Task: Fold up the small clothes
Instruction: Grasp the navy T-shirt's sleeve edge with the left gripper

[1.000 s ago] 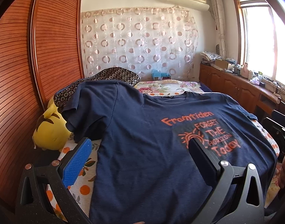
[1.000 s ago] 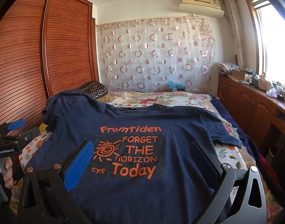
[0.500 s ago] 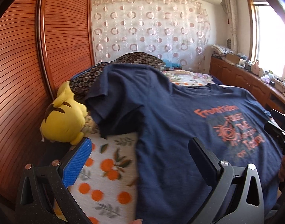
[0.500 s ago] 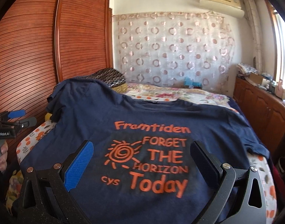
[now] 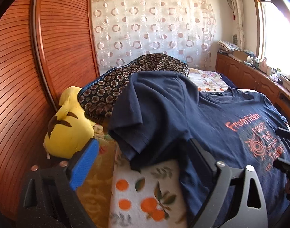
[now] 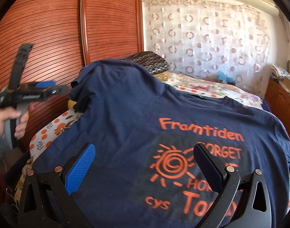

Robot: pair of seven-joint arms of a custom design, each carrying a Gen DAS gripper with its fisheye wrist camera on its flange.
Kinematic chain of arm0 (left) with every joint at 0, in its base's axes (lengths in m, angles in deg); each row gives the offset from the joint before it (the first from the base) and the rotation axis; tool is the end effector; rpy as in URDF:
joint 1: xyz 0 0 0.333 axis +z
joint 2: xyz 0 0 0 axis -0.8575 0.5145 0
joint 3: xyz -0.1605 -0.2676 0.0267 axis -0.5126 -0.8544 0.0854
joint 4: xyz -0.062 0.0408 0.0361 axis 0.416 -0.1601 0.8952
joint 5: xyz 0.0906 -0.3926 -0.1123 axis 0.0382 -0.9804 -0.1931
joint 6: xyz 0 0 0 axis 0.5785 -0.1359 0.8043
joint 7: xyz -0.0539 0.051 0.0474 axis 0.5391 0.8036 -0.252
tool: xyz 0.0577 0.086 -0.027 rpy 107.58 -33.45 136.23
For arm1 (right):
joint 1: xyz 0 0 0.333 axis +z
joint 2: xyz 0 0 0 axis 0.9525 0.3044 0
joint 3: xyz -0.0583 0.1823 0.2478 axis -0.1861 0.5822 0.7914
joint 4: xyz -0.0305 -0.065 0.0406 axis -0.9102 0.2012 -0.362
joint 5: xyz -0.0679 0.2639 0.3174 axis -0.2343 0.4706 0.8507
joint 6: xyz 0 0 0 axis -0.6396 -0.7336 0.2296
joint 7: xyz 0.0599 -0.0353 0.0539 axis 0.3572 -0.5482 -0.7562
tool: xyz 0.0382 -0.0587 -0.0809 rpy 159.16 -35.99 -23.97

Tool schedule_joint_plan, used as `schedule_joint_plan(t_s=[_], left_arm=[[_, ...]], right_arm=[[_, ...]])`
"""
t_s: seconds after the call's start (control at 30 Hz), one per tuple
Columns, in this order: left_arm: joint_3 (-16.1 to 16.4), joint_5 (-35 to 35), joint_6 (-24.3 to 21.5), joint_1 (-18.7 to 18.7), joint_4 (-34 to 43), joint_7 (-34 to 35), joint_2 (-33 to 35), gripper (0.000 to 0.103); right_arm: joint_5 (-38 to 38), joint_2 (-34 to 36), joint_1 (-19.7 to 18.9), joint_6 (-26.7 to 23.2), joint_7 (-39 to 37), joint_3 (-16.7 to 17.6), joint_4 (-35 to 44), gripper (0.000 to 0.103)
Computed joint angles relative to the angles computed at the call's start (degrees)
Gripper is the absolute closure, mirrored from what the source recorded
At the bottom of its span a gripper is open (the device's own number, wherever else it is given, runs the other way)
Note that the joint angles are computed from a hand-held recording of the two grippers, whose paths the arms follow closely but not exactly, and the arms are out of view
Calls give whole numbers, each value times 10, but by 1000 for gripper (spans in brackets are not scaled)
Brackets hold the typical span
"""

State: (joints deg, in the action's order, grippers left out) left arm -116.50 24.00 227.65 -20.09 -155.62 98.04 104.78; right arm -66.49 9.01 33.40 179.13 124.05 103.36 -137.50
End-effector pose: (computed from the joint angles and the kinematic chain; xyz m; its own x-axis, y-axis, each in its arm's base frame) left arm 0.6334 -0.1324 0.4190 -0.4363 -0.8992 -0.0327 -0.5152 0.2794 -0.8103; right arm 0.4398 0.2595 0.4388 0.1392 -0.9903 -0.0060 -0.4958 -0.0644 -0.8660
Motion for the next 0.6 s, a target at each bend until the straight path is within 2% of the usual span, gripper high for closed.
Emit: schedule_joint_plan(t_s=[0.07, 0.17, 0.2, 0.27, 0.33, 0.4, 0.47, 0.53, 0.57, 0.6], left_arm=[[19, 2, -23, -24, 34, 9, 23, 28], [84, -5, -50, -94, 79, 14, 36, 42], [89, -9, -59, -103, 92, 22, 44, 45], [91, -20, -77, -112, 112, 40, 58, 55], [101, -30, -81, -124, 119, 51, 60, 64], [111, -39, -85, -135, 124, 63, 57, 74], [103, -55, -97, -131, 125, 84, 54, 96], [85, -76, -97, -118, 119, 107, 45, 97], [67, -91, -103, -104, 115, 123, 39, 98], [61, -100, -105, -103, 115, 132, 36, 98]], right_arm=[[-4, 16, 24, 4, -11, -28, -5, 0], [1, 31, 61, 10, -33, -71, -17, 0], [4, 31, 69, 10, -41, -80, -21, 0], [14, 30, 61, 13, -50, -73, -21, 0], [21, 31, 89, 16, -64, -104, -33, 0], [33, 31, 85, 16, -73, -98, -32, 0], [43, 29, 97, 14, -78, -107, -37, 0], [49, 28, 98, 13, -80, -107, -37, 0], [53, 27, 86, 13, -78, -92, -32, 0], [53, 30, 72, 13, -78, -80, -26, 0]])
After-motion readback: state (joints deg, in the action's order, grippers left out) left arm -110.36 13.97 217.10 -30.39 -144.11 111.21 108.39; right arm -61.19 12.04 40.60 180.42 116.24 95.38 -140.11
